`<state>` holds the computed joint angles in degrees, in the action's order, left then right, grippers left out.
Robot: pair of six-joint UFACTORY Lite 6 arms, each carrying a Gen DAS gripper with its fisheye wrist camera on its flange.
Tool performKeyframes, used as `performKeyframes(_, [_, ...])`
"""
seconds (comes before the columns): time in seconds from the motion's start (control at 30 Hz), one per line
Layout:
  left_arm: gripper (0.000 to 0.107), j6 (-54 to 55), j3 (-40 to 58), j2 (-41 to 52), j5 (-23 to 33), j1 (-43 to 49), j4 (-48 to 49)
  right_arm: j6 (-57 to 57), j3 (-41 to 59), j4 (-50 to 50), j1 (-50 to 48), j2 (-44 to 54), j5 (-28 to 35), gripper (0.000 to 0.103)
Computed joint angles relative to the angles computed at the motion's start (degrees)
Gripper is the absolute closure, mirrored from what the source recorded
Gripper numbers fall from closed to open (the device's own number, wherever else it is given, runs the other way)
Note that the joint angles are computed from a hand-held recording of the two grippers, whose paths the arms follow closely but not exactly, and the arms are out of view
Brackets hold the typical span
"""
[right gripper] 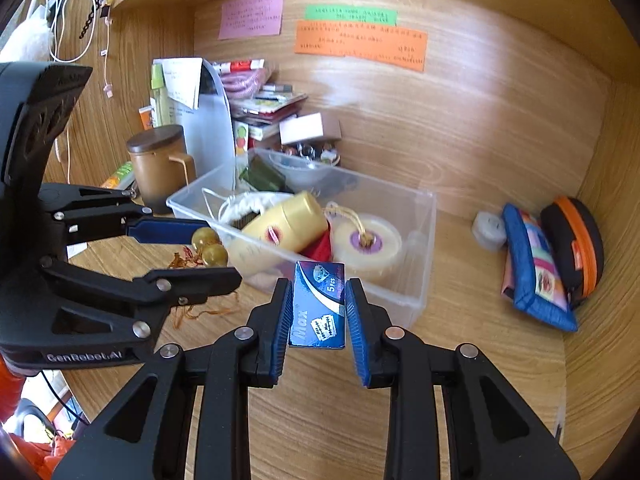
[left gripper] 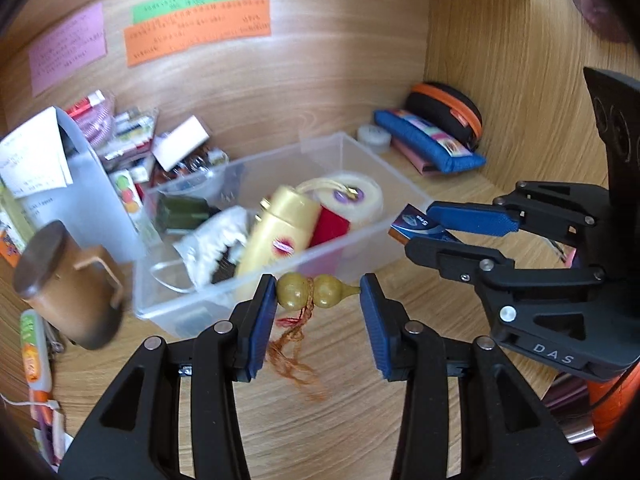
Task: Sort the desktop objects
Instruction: 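Lift the bead charm and blade pack and carry both over the bin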
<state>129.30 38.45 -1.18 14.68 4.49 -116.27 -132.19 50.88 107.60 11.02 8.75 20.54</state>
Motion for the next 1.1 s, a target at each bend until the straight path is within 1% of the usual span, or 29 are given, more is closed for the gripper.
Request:
performKeyframes(0.03, [0.065,-1.63,0.12,-0.29,0.48,0.66,1.76,0.42,0.36,-0.37,0.30,-0.16,-0.23,0.078])
performKeyframes(0.2, [0.065,-15.88,3.51,-0.62,3.92,5.87,17.04,3.53,3.06,-3.30,1.50,-0.14,-0.84,0.078])
performKeyframes(0.47, [0.065,-28.72,11.38,1.06,7.77,11.14,30.60,9.82,9.55,-8.81,2.85,2.87,-1.64,0.078])
performKeyframes(0.7, [0.065,-32.66,18.47,6.65,7.29,12.28,34.06,16.51,16.89,-14.64,4.28,8.11,-2.36,0.078])
performKeyframes(0.87, [0.065,-36.96,24.64,13.14,7.19,12.23,37.52,19.73,21.74,-17.73,5.80,11.97,-3.42,0.078])
performKeyframes(0.93, [0.065,-39.57,27.48,15.64,6.79,11.85,39.78,23.84,25.18,-21.60,6.14,14.53,-3.71,0.078])
performKeyframes(1.1, [0.065,-45.54,35.61,22.61,7.44,11.73,44.72,37.79,35.03,-34.89,6.36,21.84,-2.96,0.078])
